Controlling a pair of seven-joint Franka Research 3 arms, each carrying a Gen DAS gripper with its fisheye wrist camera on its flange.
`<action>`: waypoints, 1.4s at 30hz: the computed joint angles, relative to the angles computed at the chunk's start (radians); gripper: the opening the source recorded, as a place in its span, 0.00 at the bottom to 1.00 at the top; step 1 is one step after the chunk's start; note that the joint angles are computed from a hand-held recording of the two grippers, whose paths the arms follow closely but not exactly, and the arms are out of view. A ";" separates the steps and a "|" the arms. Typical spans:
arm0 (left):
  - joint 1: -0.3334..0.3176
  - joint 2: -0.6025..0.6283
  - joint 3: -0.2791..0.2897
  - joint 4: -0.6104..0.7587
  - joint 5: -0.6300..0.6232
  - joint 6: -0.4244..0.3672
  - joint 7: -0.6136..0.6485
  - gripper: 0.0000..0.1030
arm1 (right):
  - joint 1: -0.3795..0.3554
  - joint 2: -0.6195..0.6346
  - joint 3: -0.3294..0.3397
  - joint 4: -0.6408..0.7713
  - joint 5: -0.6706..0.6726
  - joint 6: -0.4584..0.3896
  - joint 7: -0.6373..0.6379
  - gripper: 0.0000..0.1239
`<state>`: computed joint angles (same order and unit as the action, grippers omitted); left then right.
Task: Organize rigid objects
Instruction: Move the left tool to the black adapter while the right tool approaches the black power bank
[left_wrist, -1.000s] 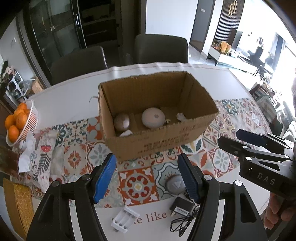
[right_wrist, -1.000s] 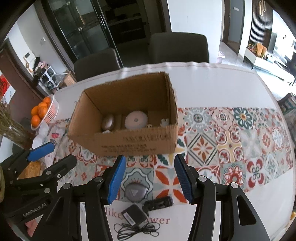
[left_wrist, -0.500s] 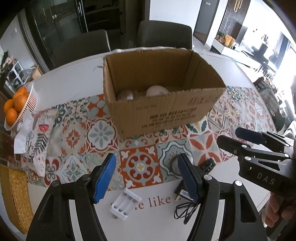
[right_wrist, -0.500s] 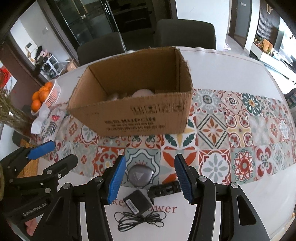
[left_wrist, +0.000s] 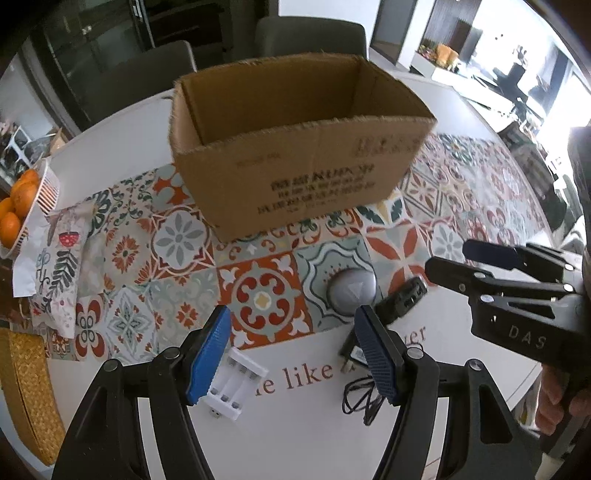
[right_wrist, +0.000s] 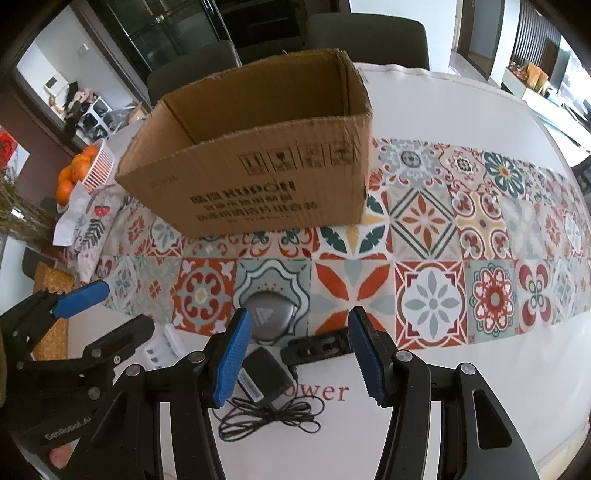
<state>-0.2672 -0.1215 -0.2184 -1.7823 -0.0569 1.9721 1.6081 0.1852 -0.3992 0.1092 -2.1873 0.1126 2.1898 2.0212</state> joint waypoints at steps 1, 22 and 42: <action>-0.002 0.003 0.000 0.002 -0.009 -0.015 0.014 0.66 | 0.003 0.000 -0.004 -0.003 0.007 -0.003 -0.008 0.45; -0.021 0.071 -0.018 0.018 -0.123 -0.223 0.156 0.66 | 0.020 0.040 -0.046 -0.054 0.150 -0.054 -0.150 0.60; -0.035 0.148 -0.045 0.011 -0.174 -0.208 0.221 0.67 | 0.019 0.092 -0.052 -0.084 0.210 -0.022 -0.211 0.62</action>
